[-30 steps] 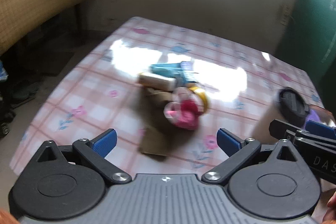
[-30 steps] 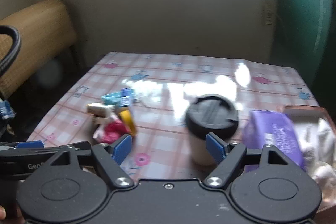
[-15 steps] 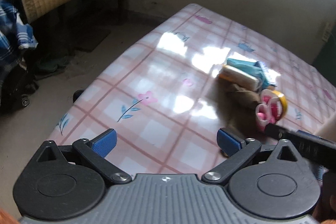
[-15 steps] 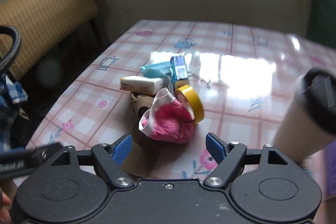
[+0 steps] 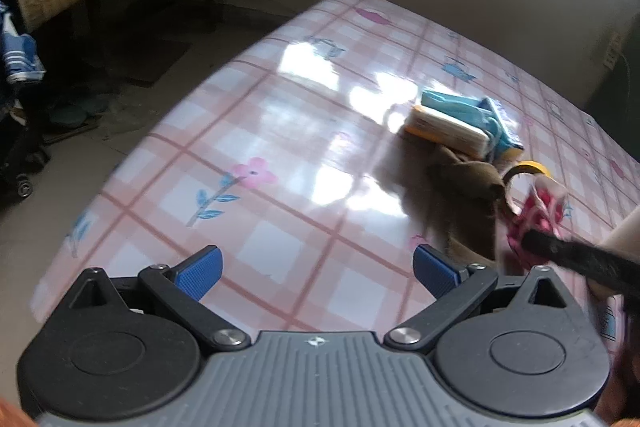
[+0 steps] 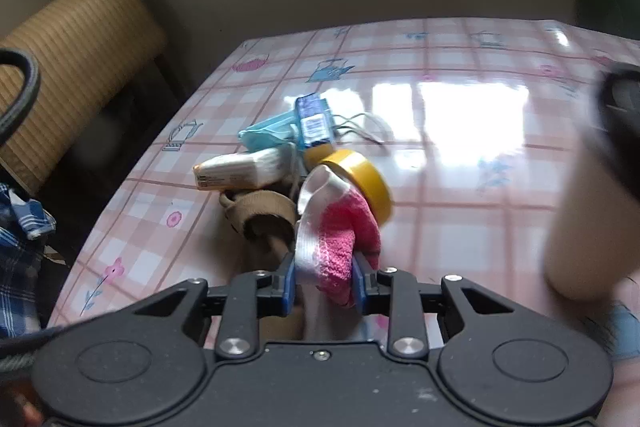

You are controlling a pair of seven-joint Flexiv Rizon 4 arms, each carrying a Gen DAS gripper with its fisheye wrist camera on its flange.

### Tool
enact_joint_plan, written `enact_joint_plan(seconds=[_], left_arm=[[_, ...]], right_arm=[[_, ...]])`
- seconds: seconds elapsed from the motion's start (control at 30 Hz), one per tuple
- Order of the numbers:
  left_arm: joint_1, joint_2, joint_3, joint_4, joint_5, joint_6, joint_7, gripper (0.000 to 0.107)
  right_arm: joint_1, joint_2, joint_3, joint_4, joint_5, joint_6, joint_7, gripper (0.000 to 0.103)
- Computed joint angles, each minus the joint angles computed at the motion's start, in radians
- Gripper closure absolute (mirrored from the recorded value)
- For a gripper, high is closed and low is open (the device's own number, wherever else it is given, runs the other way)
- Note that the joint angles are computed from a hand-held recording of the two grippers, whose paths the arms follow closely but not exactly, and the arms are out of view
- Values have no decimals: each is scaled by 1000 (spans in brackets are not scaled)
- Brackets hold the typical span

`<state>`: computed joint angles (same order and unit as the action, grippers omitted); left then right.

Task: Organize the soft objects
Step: 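Close the right tool on the pink-and-white sock, then close the left tool on the brown sock while right tool holds the pink sock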

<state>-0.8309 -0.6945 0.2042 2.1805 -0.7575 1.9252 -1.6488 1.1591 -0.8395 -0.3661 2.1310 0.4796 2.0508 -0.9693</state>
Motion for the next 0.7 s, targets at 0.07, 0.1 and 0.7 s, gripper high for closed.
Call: enact_joint_plan(seconds=[0.07, 0.1, 0.7], left_arm=[[41, -8, -38, -12, 44, 18, -1, 4], [52, -16, -50, -25, 58, 20, 2, 4], [33, -224, 15, -378, 160, -119, -6, 77]], right_arm=[[14, 25, 14, 57, 21, 40, -12, 69], [40, 31, 5, 83, 45, 49, -22, 68], [69, 49, 92, 174, 215, 171, -131, 68]])
